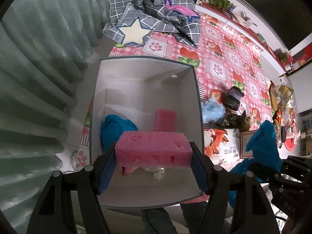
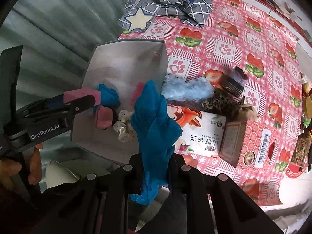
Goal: Organize soft objects
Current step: 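Carry the pink foam block and blue cloth over the white box with both tools, then lower both tools into the box and open them to release the block and cloth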
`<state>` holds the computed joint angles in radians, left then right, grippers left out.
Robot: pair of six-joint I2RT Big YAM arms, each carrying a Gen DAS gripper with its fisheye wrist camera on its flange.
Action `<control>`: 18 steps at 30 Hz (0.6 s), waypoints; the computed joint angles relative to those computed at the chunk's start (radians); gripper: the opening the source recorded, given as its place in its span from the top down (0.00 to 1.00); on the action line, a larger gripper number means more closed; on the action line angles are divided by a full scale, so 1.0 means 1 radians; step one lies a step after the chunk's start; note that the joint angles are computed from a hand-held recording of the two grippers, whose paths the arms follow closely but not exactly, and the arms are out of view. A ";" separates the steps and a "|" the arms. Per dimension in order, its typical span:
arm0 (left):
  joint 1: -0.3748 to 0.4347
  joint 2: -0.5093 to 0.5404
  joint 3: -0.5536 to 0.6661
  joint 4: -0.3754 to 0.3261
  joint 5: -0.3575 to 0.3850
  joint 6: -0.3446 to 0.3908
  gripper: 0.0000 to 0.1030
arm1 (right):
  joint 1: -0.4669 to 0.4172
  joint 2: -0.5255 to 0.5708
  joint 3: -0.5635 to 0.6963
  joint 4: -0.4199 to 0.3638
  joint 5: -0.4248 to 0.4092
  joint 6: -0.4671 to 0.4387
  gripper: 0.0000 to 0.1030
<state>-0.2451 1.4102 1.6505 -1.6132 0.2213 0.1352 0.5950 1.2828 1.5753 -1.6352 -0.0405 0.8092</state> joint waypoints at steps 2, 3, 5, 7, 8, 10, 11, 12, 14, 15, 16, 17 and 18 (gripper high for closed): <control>0.009 0.004 -0.001 0.003 -0.003 -0.004 0.29 | -0.005 0.010 0.008 0.002 -0.006 -0.007 0.83; 0.014 0.007 -0.001 0.004 -0.005 -0.004 0.29 | -0.006 0.016 0.014 0.003 -0.006 -0.010 0.83; 0.023 0.010 -0.003 0.008 -0.010 -0.005 0.29 | -0.007 0.030 0.029 0.004 -0.006 -0.018 0.83; 0.031 0.011 -0.005 0.013 -0.016 -0.001 0.29 | -0.008 0.042 0.041 0.007 -0.010 -0.028 0.83; 0.035 0.010 -0.007 0.014 -0.019 0.001 0.29 | -0.007 0.051 0.049 0.008 -0.012 -0.035 0.83; 0.042 0.008 -0.012 0.018 -0.024 0.003 0.29 | -0.005 0.066 0.062 0.013 -0.016 -0.046 0.83; 0.046 0.007 -0.013 0.019 -0.026 0.003 0.29 | -0.003 0.072 0.066 0.015 -0.018 -0.049 0.83; 0.049 0.008 -0.013 0.020 -0.028 0.001 0.29 | -0.002 0.080 0.073 0.018 -0.022 -0.054 0.83; 0.059 0.008 -0.016 0.020 -0.032 -0.002 0.29 | 0.001 0.090 0.082 0.023 -0.026 -0.061 0.83; 0.063 0.009 -0.017 0.020 -0.034 -0.002 0.29 | 0.002 0.095 0.085 0.025 -0.028 -0.065 0.83; 0.066 0.010 -0.019 0.020 -0.036 -0.004 0.29 | 0.003 0.100 0.088 0.028 -0.031 -0.068 0.83; 0.068 0.010 -0.021 0.020 -0.038 -0.005 0.29 | 0.003 0.104 0.091 0.029 -0.034 -0.070 0.83; 0.070 0.010 -0.024 0.019 -0.041 -0.005 0.29 | 0.001 0.107 0.091 0.032 -0.038 -0.074 0.83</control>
